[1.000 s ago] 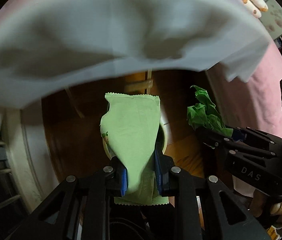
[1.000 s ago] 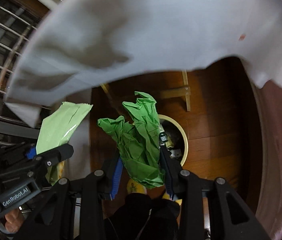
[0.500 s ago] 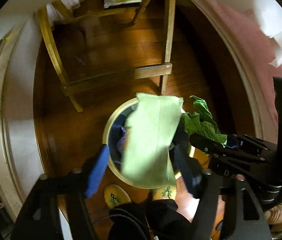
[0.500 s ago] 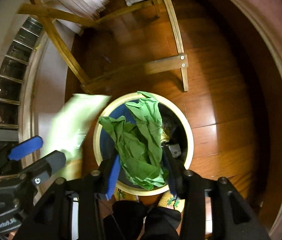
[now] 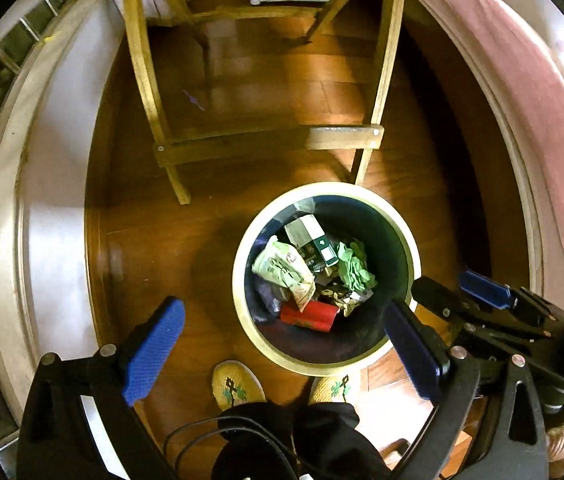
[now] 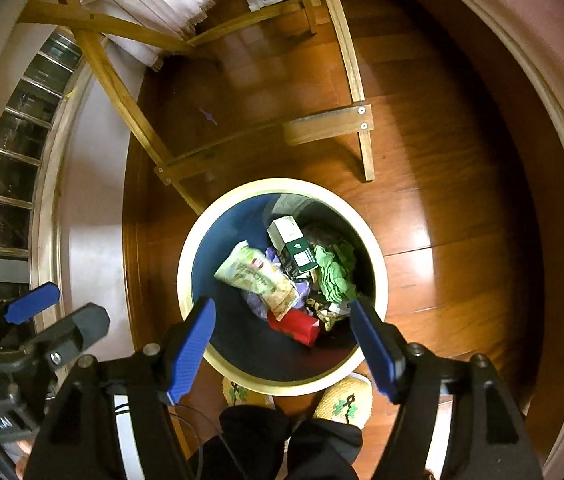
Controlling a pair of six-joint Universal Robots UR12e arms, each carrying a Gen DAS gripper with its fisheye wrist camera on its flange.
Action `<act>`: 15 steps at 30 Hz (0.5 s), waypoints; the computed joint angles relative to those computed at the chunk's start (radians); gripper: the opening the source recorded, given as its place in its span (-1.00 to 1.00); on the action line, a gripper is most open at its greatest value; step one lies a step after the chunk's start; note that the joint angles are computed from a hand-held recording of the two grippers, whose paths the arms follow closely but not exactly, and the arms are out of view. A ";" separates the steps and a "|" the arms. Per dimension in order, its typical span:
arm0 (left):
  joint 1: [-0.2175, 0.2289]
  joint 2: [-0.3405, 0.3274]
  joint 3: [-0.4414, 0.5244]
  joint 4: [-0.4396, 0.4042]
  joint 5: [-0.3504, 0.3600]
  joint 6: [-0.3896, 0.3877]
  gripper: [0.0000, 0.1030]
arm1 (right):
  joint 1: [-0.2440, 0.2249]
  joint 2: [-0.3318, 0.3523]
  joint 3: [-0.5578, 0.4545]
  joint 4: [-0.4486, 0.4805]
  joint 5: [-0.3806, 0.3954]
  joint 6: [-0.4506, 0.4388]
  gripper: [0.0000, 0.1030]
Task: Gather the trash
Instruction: 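Open both grippers to drop the packet and green paper into the bin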
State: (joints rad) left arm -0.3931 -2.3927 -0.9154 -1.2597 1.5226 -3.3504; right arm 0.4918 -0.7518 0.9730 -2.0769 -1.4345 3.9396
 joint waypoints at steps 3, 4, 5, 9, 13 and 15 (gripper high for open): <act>0.001 0.008 -0.004 0.014 0.009 -0.006 0.91 | 0.001 -0.004 -0.009 0.012 -0.010 0.000 0.37; 0.000 0.012 -0.003 0.020 0.015 -0.008 0.91 | 0.002 -0.005 -0.012 0.016 -0.014 0.000 0.37; -0.002 0.015 -0.002 0.023 0.021 -0.009 0.91 | 0.003 -0.007 -0.017 0.022 -0.018 -0.002 0.37; -0.001 0.035 0.002 0.027 0.023 -0.015 0.91 | 0.007 -0.021 -0.030 0.033 -0.034 -0.004 0.48; 0.000 0.056 0.017 0.011 0.026 -0.021 0.91 | 0.010 -0.038 -0.048 0.048 -0.042 0.001 0.50; 0.000 0.067 0.031 -0.003 0.028 -0.025 0.91 | 0.010 -0.048 -0.060 0.059 -0.047 0.008 0.50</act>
State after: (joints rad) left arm -0.3927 -2.3261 -0.8843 -1.2631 1.5502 -3.3756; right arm 0.5021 -0.7999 0.9129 -2.0176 -1.4813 3.9475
